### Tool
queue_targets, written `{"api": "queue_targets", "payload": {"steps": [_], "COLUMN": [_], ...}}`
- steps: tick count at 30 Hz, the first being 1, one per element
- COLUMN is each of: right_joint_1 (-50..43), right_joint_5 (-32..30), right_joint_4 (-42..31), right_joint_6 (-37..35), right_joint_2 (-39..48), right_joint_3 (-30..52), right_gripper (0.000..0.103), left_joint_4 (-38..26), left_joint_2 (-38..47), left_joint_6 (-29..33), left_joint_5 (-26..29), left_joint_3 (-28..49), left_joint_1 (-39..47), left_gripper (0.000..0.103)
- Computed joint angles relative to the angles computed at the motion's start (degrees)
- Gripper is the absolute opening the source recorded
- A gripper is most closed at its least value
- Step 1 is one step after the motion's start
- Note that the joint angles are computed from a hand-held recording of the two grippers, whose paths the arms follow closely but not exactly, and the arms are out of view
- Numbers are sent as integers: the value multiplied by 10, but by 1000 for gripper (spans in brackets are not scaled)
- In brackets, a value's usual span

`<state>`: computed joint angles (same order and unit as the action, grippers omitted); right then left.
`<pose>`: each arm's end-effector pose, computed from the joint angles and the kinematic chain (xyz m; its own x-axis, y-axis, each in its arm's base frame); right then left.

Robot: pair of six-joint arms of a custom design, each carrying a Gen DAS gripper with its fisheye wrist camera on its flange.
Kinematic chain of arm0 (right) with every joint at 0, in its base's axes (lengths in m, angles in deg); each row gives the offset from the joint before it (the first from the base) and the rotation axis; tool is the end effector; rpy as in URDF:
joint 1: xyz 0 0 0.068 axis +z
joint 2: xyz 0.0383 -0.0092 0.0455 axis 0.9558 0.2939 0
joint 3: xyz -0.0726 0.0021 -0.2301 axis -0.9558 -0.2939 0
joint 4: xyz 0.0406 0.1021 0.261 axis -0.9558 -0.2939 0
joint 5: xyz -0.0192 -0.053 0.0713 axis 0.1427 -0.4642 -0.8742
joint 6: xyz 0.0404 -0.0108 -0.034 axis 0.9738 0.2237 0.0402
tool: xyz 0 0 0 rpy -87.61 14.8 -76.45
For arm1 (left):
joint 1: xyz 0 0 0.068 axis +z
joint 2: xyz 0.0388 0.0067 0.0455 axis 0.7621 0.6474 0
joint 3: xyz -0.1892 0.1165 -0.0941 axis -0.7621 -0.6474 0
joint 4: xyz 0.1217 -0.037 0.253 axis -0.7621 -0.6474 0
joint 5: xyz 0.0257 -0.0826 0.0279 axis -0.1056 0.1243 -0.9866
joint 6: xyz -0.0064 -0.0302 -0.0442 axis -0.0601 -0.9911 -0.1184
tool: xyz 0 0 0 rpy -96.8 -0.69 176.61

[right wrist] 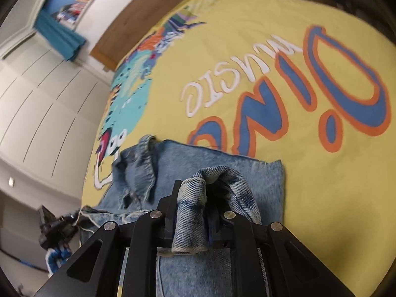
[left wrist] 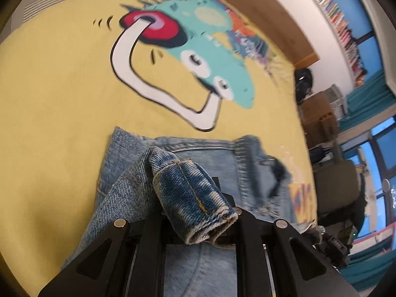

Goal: Fold large clothes
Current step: 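Lift the hem with both tools and fold it onto the collar, then open both tools to release the hem at the collar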

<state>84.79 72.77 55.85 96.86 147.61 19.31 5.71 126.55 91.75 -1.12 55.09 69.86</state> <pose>0.2463 0.0598 0.1511 -0.7006 0.6240 -0.3461 0.2949 0.6948 0.6559 0.3553 0.1053 0.2213 -0.9115 -0.2321 -0.3397 0.0264 0.7909 -0.6114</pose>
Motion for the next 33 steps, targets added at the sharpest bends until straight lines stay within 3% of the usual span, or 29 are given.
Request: {"api": "queue_targets", "payload": {"steps": [5,10,13,15,17,19,25,33], "right_joint_1": [-12,-8,-10,-15,-11,-2,58,217], "right_joint_5": [-10,-4,6,2,21,60,140,220], "right_joint_4": [37,35,27,23,-11,-57,-155,-169], "right_joint_6": [7,1,4,6,-7,-25,-81,-118], "right_joint_2": [89,121,106,101,82,62,22,163], "right_joint_3": [22,41,41,45,55,70,126,246], "right_gripper": [22,29,49,54,57,66,67,69], "left_joint_4": [20,31,24,13,5,-7,-30,15], "left_joint_2": [47,48,41,34,27,16,-64,-163], "left_joint_6": [-12,-17,-19,-22,-26,-18,51,80], "left_joint_5": [-30,-9,-9,-3,-3,-11,-61,-110], "left_joint_3": [13,2,12,24,37,52,28,-94], "left_joint_1": [-21,-15,-11,-2,4,12,2,-81], "left_gripper": [18,37,50,56,57,59,61,62]}}
